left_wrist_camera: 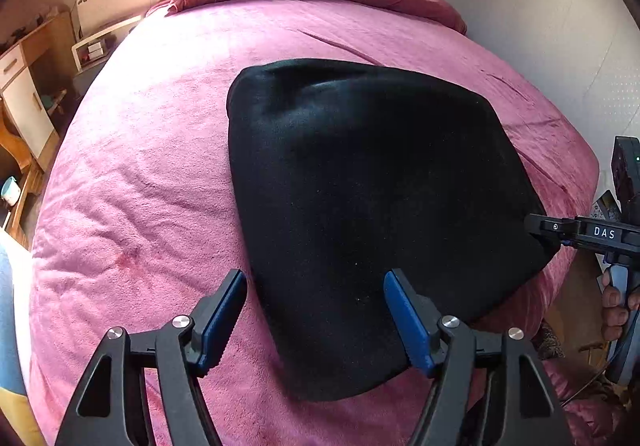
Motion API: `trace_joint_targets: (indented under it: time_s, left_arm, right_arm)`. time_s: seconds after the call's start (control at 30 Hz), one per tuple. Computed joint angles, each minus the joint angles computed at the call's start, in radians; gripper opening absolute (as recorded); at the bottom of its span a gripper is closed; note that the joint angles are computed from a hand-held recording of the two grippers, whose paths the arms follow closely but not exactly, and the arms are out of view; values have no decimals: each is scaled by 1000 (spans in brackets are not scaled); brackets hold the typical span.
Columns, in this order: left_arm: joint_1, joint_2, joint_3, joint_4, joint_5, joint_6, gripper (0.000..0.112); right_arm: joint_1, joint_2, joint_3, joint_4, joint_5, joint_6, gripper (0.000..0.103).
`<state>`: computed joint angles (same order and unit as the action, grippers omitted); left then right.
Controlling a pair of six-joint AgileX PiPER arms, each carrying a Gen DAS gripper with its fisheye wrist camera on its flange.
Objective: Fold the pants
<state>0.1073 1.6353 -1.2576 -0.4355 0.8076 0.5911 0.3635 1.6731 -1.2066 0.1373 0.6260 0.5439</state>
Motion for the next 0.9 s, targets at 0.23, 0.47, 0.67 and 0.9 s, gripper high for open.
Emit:
trace_joint_targets:
  time_s: [0.23,0.47,0.67,0.9]
  left_arm:
    - [34,-70,25,-51,-1,52,83]
    - [78,-118,20,-90,32,83,84]
    - [126,-88,-16,-155,97,136,84]
    - [266,145,-261,-315,387,85,85]
  right_arm:
    - [-32,-21,14,86,-3,-52,57]
    - [-65,-32,-33,119,34,-101,62]
    - [-108,-3,-83,245,54,-228,69]
    - [-184,117,-185,415,124,-397,73]
